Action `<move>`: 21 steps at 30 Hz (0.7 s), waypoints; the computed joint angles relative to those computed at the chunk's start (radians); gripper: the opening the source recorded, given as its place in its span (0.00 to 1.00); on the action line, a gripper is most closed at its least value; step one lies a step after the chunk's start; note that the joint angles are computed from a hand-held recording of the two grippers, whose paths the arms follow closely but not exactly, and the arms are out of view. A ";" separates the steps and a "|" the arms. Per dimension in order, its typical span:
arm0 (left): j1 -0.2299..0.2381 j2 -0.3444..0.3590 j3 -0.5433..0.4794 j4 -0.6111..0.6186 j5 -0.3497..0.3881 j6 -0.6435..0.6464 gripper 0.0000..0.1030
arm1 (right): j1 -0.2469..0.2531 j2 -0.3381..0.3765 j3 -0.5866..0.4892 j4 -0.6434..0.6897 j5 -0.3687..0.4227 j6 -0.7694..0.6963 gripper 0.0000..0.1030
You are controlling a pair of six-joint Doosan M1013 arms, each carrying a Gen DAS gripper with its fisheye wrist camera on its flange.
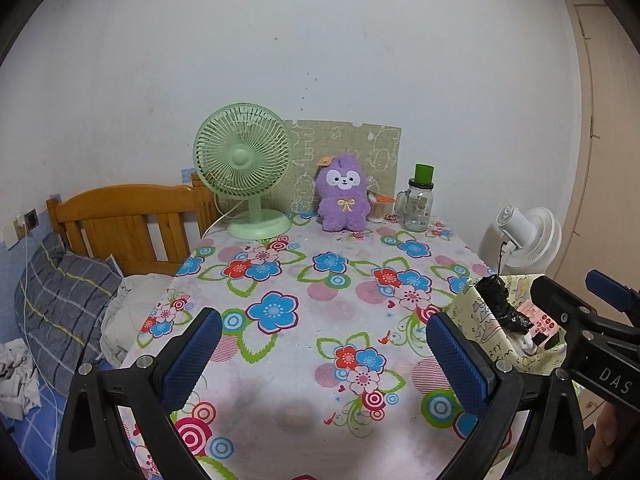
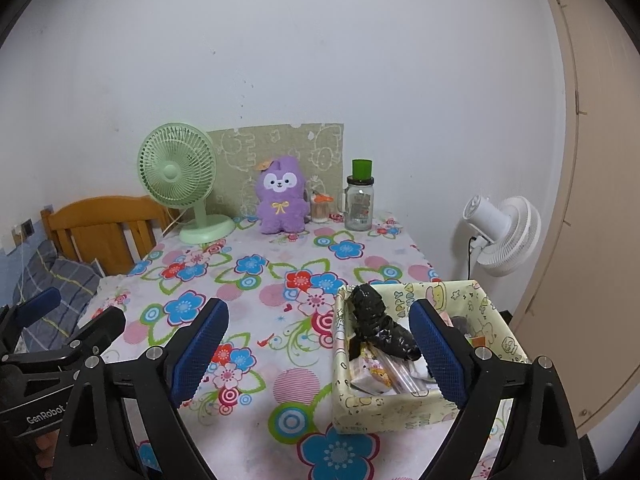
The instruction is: Organize soft objects
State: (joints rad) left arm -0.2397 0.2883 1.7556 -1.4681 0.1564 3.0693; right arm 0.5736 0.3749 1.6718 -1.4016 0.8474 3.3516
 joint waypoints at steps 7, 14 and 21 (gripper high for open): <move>-0.001 -0.005 0.002 0.000 0.007 0.002 1.00 | -0.002 -0.007 0.009 -0.008 -0.012 0.019 0.91; -0.006 -0.007 0.002 -0.022 0.009 0.032 1.00 | -0.001 -0.006 0.011 -0.020 -0.003 0.026 0.91; -0.009 -0.007 0.001 -0.026 0.009 0.040 1.00 | -0.002 -0.011 0.015 -0.022 0.000 0.035 0.91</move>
State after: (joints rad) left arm -0.2484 0.2812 1.7570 -1.4943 0.1654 3.1098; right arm 0.5716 0.3639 1.6865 -1.4233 0.8478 3.3863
